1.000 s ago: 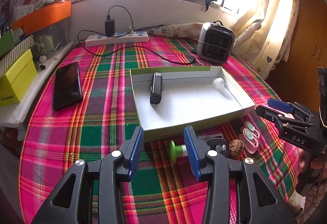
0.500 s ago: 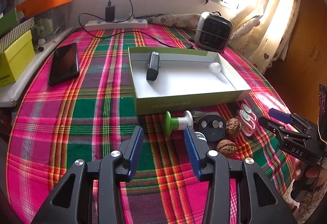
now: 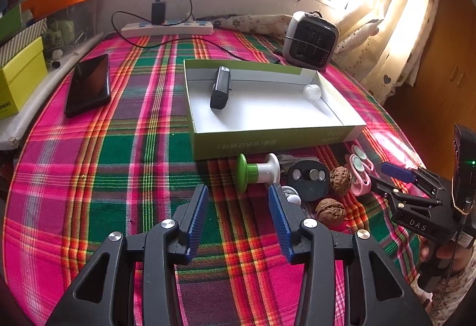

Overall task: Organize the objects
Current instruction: 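Withdraw both grippers from the box back toward the remaining objects, then move the left gripper to the green-and-white spool while the right gripper approaches a pink clip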

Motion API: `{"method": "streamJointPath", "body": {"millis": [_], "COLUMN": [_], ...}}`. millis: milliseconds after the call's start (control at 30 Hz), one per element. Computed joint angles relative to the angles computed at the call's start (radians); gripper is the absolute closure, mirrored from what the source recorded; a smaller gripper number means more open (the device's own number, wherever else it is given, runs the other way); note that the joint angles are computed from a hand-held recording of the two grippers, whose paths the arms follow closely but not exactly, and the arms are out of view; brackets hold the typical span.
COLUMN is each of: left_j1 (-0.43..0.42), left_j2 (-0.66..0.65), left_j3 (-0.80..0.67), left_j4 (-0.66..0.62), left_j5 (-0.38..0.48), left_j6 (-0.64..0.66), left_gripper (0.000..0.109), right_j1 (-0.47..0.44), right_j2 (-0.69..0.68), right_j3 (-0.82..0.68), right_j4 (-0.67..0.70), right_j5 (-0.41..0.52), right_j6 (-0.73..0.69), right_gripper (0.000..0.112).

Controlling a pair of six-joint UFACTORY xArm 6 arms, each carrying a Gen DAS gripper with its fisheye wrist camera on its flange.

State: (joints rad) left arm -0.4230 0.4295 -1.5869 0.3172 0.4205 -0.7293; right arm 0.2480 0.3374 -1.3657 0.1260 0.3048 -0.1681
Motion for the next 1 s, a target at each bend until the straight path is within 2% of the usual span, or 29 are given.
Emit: {"method": "streamJointPath", "body": {"millis": [467,633,767,1000], "left_j1": [0.001,-0.001,-0.005,-0.005], "left_j2": [0.030,0.042,0.064,0.118], "left_j3": [-0.041,-0.060,-0.096,-0.175], "left_j4": [-0.068,-0.099,-0.093,-0.084], "left_j5": [-0.012,-0.010,0.015,0.076], "left_j6": [0.056,0.088,0.092,0.095], "left_gripper": [0.063,0.062,0.062,0.062], "right_j1": [0.003,-0.003,-0.006,-0.010], "right_j2": [0.078,0.093,0.092,0.092], "right_j3": [-0.126,-0.149,-0.148,-0.148], "right_j4": [-0.040,-0.088,-0.082,-0.058], "right_j5": [0.101,0.105,0.105,0.099], "right_j6": [0.021,0.089,0.081,0.056], "right_gripper": [0.056,0.056,0.057,0.079]}}
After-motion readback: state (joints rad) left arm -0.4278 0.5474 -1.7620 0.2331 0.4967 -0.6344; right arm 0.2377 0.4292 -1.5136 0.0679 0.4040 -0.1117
